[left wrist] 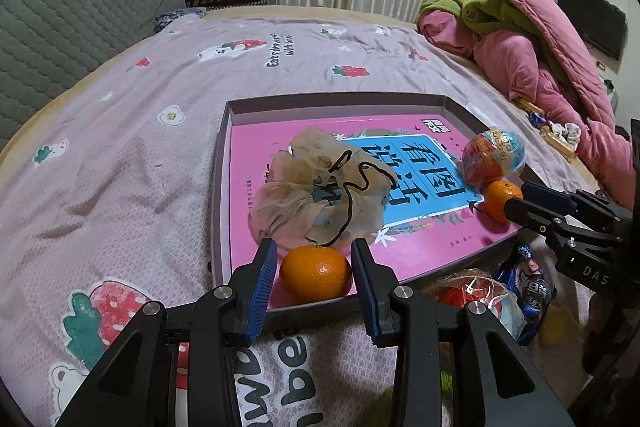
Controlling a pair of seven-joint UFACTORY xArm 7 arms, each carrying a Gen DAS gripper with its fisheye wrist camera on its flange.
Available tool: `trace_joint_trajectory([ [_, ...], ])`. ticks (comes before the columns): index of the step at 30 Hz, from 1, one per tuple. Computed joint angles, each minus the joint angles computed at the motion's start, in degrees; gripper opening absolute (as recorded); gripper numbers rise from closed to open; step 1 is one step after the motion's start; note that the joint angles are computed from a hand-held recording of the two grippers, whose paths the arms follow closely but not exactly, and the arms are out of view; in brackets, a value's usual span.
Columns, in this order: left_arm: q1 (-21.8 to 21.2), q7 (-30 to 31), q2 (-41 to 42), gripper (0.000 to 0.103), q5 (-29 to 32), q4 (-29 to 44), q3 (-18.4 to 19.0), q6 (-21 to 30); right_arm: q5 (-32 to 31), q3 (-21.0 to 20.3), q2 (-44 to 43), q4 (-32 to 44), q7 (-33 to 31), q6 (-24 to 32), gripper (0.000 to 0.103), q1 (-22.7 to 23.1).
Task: Organize objects
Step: 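Lower the tangerines into the tray and open both tools, then withdraw both open tools from the tray back over the bedspread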
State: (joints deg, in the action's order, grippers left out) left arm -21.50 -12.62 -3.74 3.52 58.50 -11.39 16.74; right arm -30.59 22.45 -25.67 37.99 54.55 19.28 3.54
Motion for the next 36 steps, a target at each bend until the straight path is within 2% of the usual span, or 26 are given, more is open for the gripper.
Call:
trace_joint_trajectory([
  [17, 0.02, 0.12, -2.8, 0.039, -0.72, -2.14, -0.21, -1.84, 0.41, 0.48, -1.28, -0.77, -0.06, 0.03, 0.046, -0.14],
  [22, -0.25, 1.09, -3.74, 0.046, -1.84, -2.94, -0.09, -3.15, 0.2, 0.53, -1.53, -0.84, 0.02, 0.11, 0.048, -0.36],
  [30, -1.42, 2.48, -5.83, 0.047, -5.5, -5.25, 0.57, -6.2, -0.37, 1.11, -2.16, -1.06, 0.04, -0.18, 0.053, -0.67],
  [36, -0.77, 0.82, -7.1, 0.053, -4.07, -6.63, -0.38, -8.17, -1.77, 2.55, -2.76, -1.0, 0.38, -0.58, 0.055, -1.54],
])
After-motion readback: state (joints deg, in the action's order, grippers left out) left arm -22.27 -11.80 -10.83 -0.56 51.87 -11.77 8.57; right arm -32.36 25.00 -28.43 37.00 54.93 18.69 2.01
